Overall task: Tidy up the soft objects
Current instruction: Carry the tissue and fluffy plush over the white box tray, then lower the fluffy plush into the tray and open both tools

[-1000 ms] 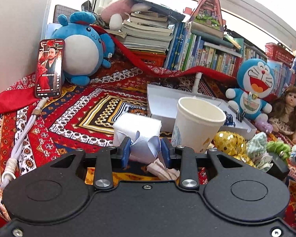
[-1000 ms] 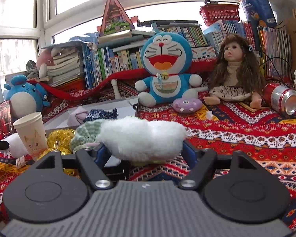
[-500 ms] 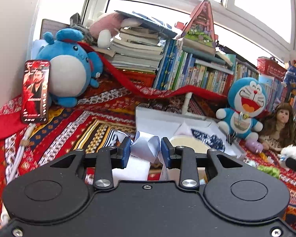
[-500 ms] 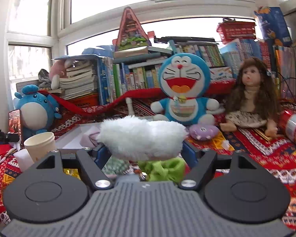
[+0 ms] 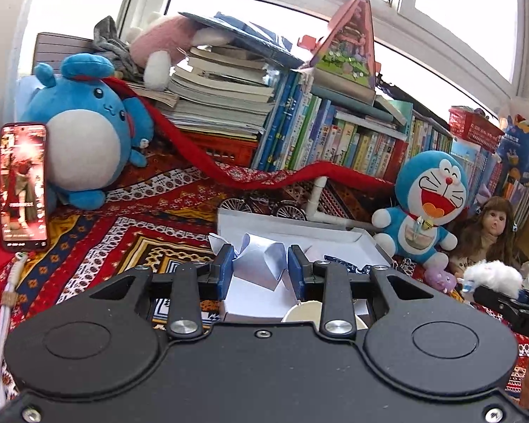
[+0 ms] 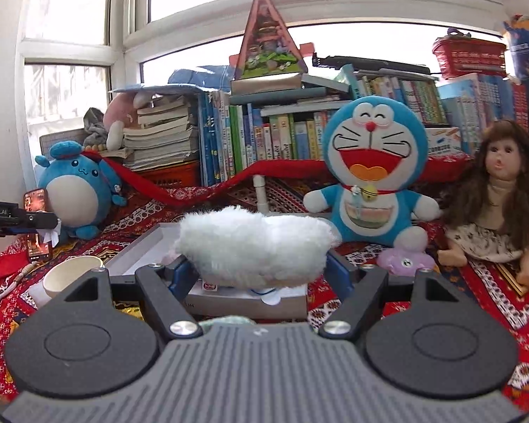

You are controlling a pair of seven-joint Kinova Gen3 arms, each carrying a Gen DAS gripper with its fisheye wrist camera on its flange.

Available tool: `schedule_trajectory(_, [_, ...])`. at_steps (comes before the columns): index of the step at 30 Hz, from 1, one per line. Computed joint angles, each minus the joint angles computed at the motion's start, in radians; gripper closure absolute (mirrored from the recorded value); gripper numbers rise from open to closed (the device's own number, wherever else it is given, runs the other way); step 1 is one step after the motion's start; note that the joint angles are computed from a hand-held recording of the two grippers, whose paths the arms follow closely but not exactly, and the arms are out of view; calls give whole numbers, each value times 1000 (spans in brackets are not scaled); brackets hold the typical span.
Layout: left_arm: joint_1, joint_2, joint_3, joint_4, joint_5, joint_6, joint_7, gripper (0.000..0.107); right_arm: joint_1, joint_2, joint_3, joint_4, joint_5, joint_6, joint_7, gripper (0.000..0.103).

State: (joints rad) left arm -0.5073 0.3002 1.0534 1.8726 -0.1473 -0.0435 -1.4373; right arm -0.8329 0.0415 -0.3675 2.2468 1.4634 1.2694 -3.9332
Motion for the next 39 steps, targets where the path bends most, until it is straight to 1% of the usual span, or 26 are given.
schedule_trajectory(2, [43,15,-33,-33,3,22,-6,76,20,-8,16,-5,9,-46,20,26])
schedule_trajectory(4, [71,34,-50,-60,19,37,-23,76,42,-14,27,-10,17,-89,37,26])
schedule_trajectory(8, [161,76,-113,-153,49,128,-79,76,78,-17,43,-26,26,-149,87,26])
schedule_trajectory(10, [197,97,-138,-197,65,171,-105,76,95,-20,51,-34,28,-181,115,26])
schedule_trajectory(12, [228,129,-154,-255,86,231,-126,76,116,-23,61,-43,26,-218,140,26])
schedule_trajectory(16, [339,186,-258,-391,112,375,-134,76,161,-24,83,-59,21,-304,163,26])
schedule_trajectory(19, [416,206,-340,-456,117,425,-137,76,189,-20,95,-70,14,-349,174,26])
schedule_trajectory(21, [440,228,-362,-500,134,459,-156,76,207,-18,105,-81,1,-383,197,26])
schedule_trajectory(25, [481,276,-392,-605,169,559,-205,76,239,-9,121,-116,-38,-436,267,26])
schedule_trajectory(29, [504,305,-408,-657,211,601,-275,76,260,2,134,-154,-88,-468,355,26])
schedule_trajectory(35, [575,349,-481,-764,261,715,-315,76,285,22,158,-201,-165,-517,457,26])
schedule_trajectory(39, [624,363,-546,-806,294,751,-318,76,300,35,174,-224,-210,-555,505,26])
